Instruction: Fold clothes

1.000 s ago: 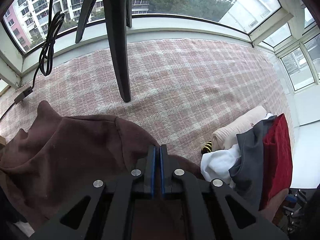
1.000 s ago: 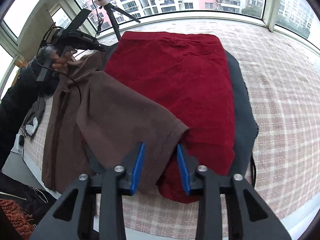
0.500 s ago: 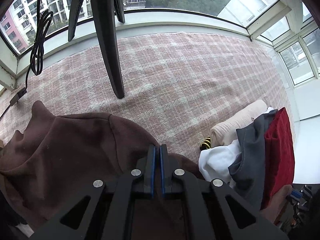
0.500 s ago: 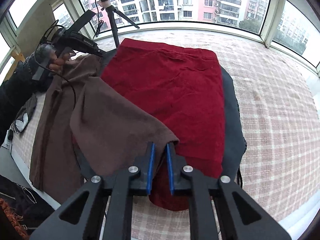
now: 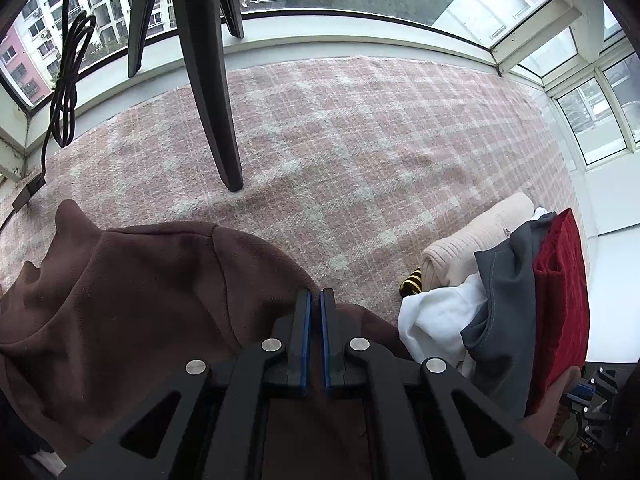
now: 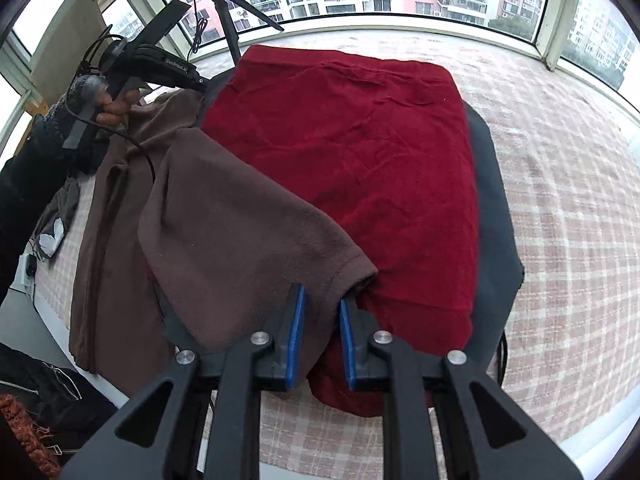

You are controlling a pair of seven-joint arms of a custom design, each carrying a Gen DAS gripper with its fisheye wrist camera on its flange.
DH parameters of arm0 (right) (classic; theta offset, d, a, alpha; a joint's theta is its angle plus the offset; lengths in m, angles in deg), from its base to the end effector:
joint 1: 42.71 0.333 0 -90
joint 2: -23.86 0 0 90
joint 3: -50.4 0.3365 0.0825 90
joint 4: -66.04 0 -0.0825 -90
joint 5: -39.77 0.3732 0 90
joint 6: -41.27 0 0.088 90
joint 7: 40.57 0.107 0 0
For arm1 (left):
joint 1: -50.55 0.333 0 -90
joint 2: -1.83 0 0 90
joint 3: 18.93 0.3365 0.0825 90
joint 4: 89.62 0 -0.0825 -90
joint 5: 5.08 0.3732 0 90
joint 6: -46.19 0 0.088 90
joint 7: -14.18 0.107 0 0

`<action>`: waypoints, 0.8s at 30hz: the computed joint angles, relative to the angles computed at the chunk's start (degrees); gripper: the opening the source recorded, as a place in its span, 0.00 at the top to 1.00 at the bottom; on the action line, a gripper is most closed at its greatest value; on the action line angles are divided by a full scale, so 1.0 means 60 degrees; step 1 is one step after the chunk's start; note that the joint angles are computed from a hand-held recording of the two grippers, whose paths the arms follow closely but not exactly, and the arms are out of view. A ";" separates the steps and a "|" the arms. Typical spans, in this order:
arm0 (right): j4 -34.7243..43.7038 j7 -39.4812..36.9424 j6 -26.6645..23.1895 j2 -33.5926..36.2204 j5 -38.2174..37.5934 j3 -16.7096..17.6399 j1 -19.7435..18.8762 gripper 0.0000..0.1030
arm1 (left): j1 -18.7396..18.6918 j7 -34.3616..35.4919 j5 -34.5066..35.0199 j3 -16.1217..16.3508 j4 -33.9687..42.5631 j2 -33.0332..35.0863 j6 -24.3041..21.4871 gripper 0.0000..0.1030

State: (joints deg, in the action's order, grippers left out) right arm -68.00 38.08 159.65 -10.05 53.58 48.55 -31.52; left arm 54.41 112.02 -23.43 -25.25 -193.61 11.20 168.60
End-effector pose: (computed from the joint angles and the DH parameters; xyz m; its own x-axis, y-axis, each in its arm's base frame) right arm 0.3734 0.0713 0.6014 0.3060 -0.9331 -0.1890 -0.9115 -0.2299 -0.3412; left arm 0.6150 -0.0363 0.4903 -0.0496 -0.9571 0.2855 -0.9853 0.0001 -0.1707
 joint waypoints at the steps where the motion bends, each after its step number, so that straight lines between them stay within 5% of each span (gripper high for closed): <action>1: -0.0041 -0.0019 0.0069 0.0012 0.0136 -0.0050 0.0036 0.83 | 0.0000 0.0019 -0.0003 -0.0002 -0.0035 -0.0017 0.0054 0.96; 4: -0.0199 -0.0234 0.0432 -0.0265 0.0669 -0.0180 0.0216 0.98 | 0.0030 0.0096 -0.0115 0.0008 -0.0178 -0.0098 0.0262 0.96; 10: -0.0423 0.0328 0.1081 -0.1624 0.2684 -0.1077 0.0178 0.98 | 0.0224 0.0219 -0.0607 0.0119 -0.0448 -0.0292 0.0631 0.97; 17: -0.1235 0.1515 0.2351 -0.2793 0.3846 -0.1764 -0.0496 0.98 | 0.0587 0.0995 -0.2309 0.0219 -0.0733 -0.0650 0.0686 0.97; 20: -0.2169 0.1767 0.3235 -0.3332 0.5240 -0.2460 -0.0277 0.98 | 0.0667 0.1509 -0.3166 0.0294 -0.1148 -0.1049 0.0804 0.97; 24: -0.2728 0.2191 0.3561 -0.3927 0.5715 -0.2461 -0.0382 0.98 | 0.0720 0.1920 -0.3848 0.0530 -0.1590 -0.1496 0.0779 0.97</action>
